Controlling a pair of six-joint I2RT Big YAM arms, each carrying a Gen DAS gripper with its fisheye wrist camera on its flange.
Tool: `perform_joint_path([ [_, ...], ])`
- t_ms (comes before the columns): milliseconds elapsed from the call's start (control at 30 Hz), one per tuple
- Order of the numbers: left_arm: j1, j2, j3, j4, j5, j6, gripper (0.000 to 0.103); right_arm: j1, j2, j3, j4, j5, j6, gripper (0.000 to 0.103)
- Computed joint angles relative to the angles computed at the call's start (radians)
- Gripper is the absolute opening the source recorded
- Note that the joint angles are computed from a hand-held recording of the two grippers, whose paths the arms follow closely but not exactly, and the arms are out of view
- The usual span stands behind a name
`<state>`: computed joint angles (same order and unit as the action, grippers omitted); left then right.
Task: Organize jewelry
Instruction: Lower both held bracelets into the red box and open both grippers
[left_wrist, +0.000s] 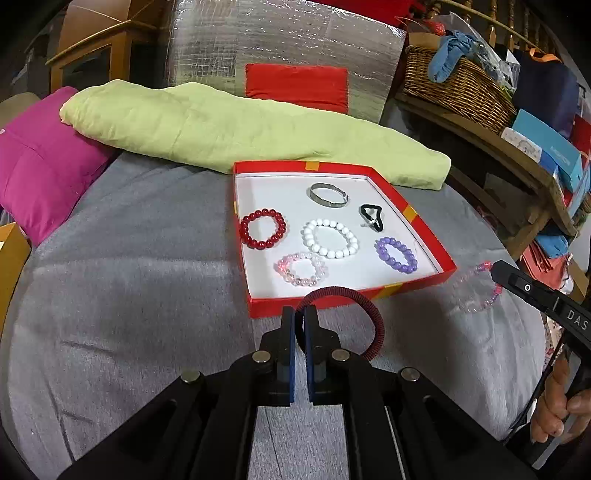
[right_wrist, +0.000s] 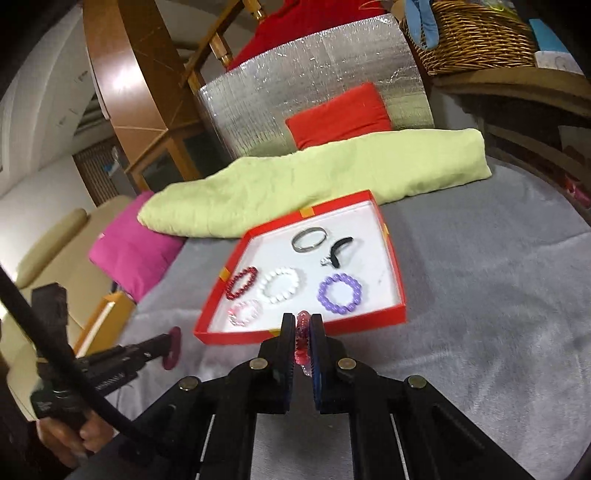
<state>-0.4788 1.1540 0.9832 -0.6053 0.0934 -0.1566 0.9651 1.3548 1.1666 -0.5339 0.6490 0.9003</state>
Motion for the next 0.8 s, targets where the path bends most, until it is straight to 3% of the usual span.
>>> perform_joint_path([
  [800,0.021,0.130,0.103,0.017,-0.006,-0.052,0.005,-0.094,0.112,0.112,0.065,-0.080,-0.036,0.008],
])
